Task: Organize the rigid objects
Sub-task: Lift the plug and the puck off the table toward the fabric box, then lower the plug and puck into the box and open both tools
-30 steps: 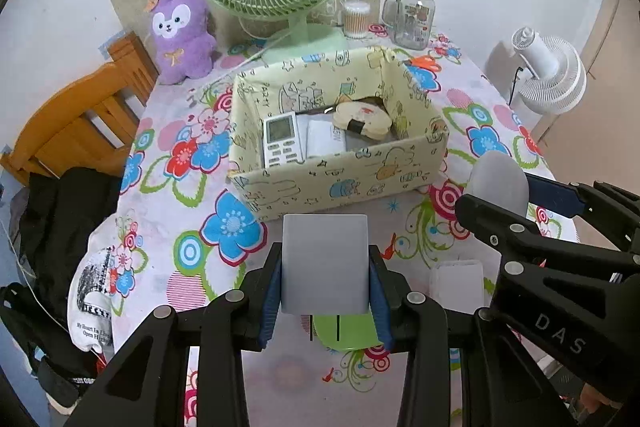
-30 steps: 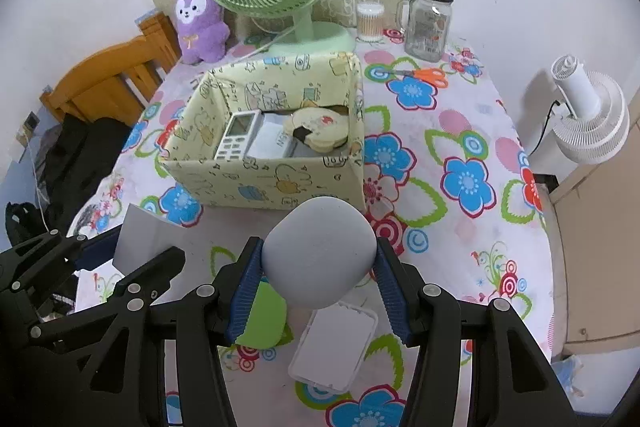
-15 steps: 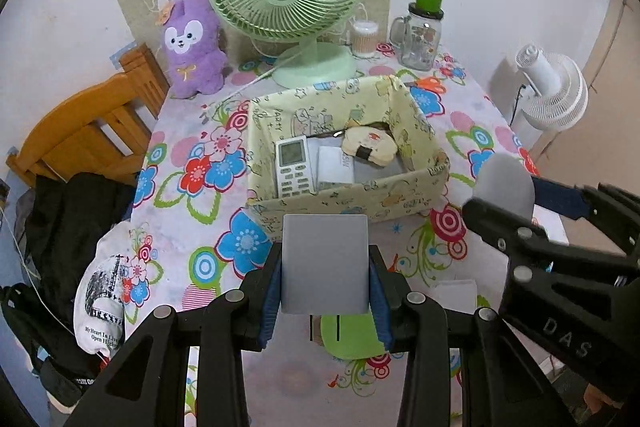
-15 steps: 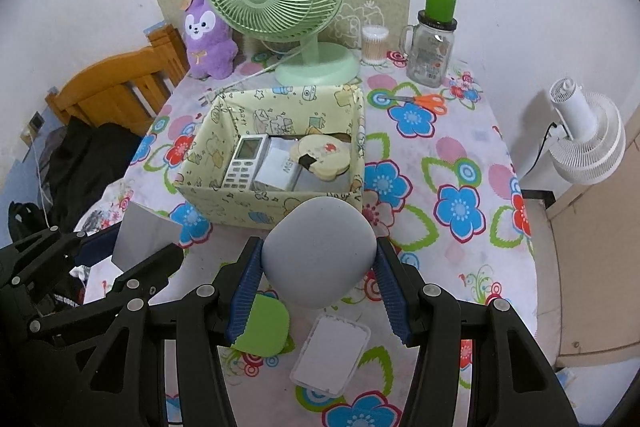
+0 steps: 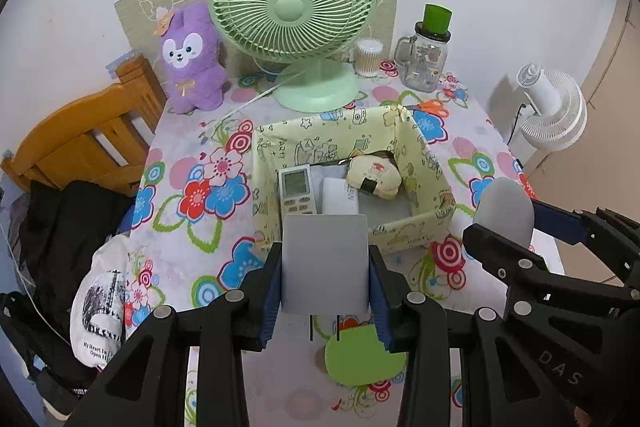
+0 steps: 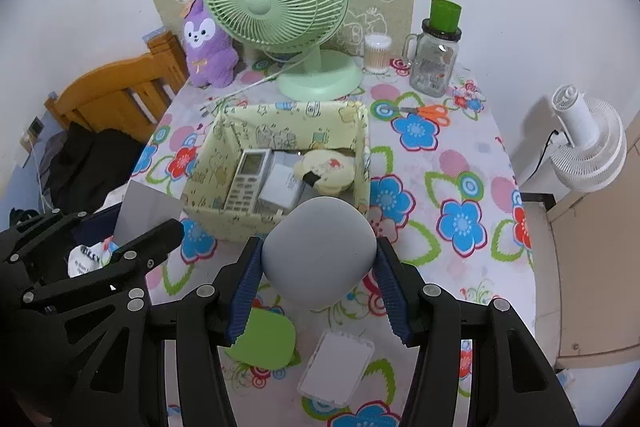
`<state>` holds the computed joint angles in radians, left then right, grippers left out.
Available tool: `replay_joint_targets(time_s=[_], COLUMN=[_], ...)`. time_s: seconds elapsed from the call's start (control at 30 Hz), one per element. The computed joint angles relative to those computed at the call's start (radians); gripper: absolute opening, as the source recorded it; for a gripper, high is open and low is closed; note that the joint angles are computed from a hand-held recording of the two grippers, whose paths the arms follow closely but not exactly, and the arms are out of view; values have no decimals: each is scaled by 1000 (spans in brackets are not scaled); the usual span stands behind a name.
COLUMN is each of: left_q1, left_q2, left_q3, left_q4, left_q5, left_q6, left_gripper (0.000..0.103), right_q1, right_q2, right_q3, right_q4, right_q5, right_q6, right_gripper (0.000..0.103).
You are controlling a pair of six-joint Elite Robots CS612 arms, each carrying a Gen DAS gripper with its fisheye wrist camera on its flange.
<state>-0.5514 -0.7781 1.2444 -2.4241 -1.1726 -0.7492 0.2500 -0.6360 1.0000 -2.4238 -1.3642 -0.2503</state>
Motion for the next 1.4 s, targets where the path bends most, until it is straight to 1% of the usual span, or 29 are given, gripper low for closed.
replay_joint_targets(time_s=[0.3, 0.7, 1.07, 1.4], left_q1=[25, 56, 77, 90], left_q2=[26, 72, 105, 125], left_q3=[-41, -102, -137, -154], left_q4=[-4, 20, 45, 62], left_q5=[-31, -84, -134, -155], left_q6=[33, 72, 96, 125], left_gripper=[40, 40, 40, 40], right_q1=[10, 20, 31, 39], right_q2=[44, 118, 184, 245], right_q3=[-88, -218, -330, -431], right_q4=[37, 121, 206, 289], right_q5=[-27, -52, -81, -94], right_q6=[15, 28, 33, 30], right_gripper=[58, 58, 58, 58])
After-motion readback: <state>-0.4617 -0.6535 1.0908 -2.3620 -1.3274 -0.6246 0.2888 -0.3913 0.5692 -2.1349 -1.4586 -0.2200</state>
